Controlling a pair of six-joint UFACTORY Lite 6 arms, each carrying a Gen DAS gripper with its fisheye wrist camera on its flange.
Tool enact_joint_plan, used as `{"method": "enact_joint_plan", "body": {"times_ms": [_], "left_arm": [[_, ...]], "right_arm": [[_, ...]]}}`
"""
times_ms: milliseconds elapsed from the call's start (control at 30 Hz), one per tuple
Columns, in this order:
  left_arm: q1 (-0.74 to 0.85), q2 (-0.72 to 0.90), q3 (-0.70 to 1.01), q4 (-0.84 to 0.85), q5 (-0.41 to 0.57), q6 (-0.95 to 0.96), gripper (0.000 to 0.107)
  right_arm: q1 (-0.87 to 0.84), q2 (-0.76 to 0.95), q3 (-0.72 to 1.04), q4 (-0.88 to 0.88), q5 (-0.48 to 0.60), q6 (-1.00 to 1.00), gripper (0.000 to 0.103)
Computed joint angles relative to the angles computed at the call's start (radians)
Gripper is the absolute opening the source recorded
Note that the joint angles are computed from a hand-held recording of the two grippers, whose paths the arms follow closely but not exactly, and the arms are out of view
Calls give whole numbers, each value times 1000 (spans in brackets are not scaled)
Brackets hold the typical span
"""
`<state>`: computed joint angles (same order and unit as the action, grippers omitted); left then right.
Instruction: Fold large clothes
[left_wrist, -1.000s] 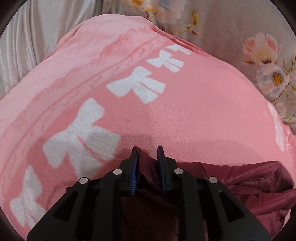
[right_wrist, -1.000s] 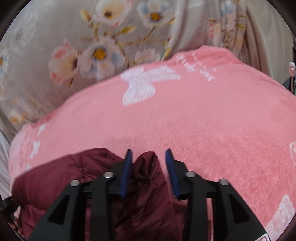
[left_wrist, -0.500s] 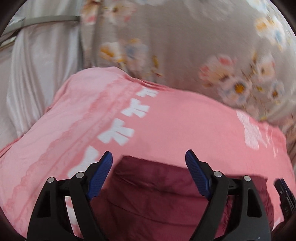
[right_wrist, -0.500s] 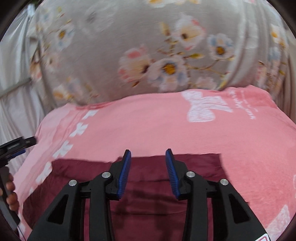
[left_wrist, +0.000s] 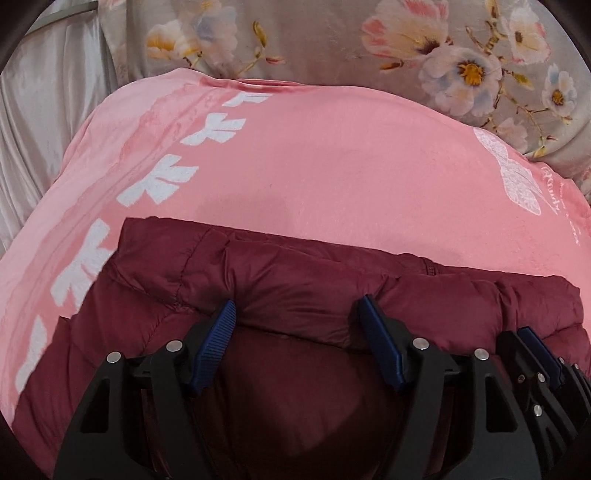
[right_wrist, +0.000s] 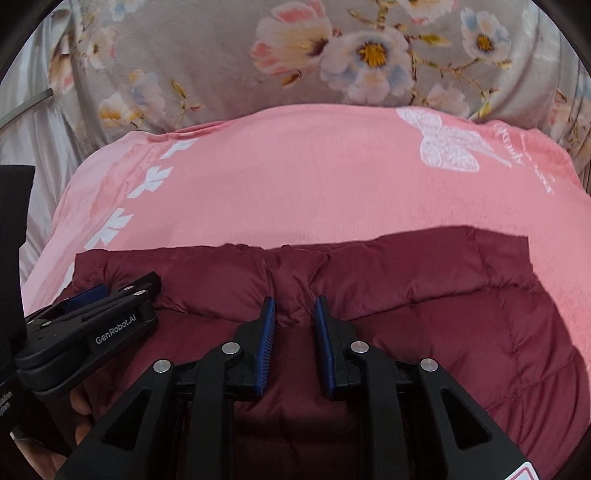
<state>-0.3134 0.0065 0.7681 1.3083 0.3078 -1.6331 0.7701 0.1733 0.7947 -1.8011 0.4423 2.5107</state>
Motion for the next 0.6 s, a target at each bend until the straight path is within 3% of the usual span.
{"method": "enact_joint_plan", "body": {"times_ms": [100, 400, 600], "left_arm": [[-28, 14, -10, 80, 33, -91, 68], [-68, 84, 29, 82, 93, -94, 68], [-84, 113, 52, 67, 127, -74, 69]], "right_arm": [[2, 37, 22, 36, -7, -34, 19], [-5, 90, 68, 110, -26, -117, 19], [-31, 80, 49, 1, -59, -11, 19]]}}
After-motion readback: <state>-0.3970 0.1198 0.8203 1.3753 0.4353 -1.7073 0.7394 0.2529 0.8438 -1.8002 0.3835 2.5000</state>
